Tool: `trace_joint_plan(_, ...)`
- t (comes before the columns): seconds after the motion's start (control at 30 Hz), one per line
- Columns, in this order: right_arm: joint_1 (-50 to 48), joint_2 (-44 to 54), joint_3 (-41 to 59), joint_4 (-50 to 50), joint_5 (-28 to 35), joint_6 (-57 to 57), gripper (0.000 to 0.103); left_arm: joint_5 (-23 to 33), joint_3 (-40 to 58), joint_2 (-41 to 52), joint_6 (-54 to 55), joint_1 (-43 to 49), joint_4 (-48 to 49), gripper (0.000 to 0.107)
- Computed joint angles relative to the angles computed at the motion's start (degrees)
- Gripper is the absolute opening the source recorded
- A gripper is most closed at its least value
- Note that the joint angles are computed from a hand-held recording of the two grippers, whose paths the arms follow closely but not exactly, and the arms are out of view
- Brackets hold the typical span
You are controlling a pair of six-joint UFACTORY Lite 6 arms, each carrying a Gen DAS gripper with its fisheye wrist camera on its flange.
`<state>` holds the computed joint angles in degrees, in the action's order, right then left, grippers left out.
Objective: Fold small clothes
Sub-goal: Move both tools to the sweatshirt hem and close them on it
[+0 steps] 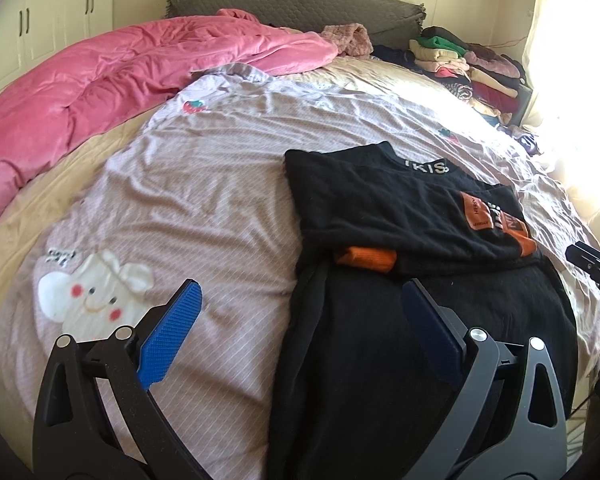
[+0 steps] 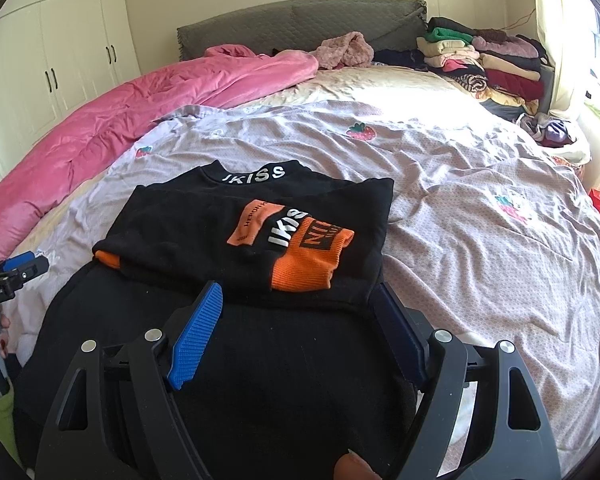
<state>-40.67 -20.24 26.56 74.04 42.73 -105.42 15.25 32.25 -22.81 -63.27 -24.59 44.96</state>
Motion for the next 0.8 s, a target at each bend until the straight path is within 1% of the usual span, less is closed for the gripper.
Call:
trace_joint_plan(0.17, -4.44, -2.15, -0.84, -3.04, 3.78, -0.31, 0.077, 0.86, -3.26, -5.71, 13.29, 2.19, -13.21, 0.093)
trace_joint_plan(0.27, -7.78, -3.42, -1.43, -4.93, 6.57, -0.92, 0.077, 2.8, -5.22, -9.79, 17.51, 1.86, -17.25, 0.093)
trace_joint_plan(0.43, -13.91, -5.1, -2.48, -8.14, 11.54, -3.1, 0.077, 7.45, -8.55, -16.24, 19.74, 0.17, -19.43, 0.093)
trace_joint_plan(0.53, -16.88, -5.42, -3.16, -9.51, 13.4, -4.54, 0.077, 10.61, -11.79, -21.2, 23.04, -0.55, -23.29, 0.093)
trace_joint_plan(0.63, -19.6, -5.65, -4.03, -10.95, 14.72, -6.16, 0.077, 12.15, -14.73, -25.45, 28.68, -0.48, -28.92, 0.093)
trace_joint_plan(0.73, -22.15, -5.28, -4.45, -12.0, 15.97, -8.1, 0.077, 14.42, -17.31, -28.76, 27.24, -3.19, -28.58, 0.093)
trace_joint_plan(0.8, -24.33, -4.88, -4.46, -12.86, 17.28, -9.23, 0.077, 15.41, -19.03, -30.89, 26.84, -4.85, -29.49, 0.088)
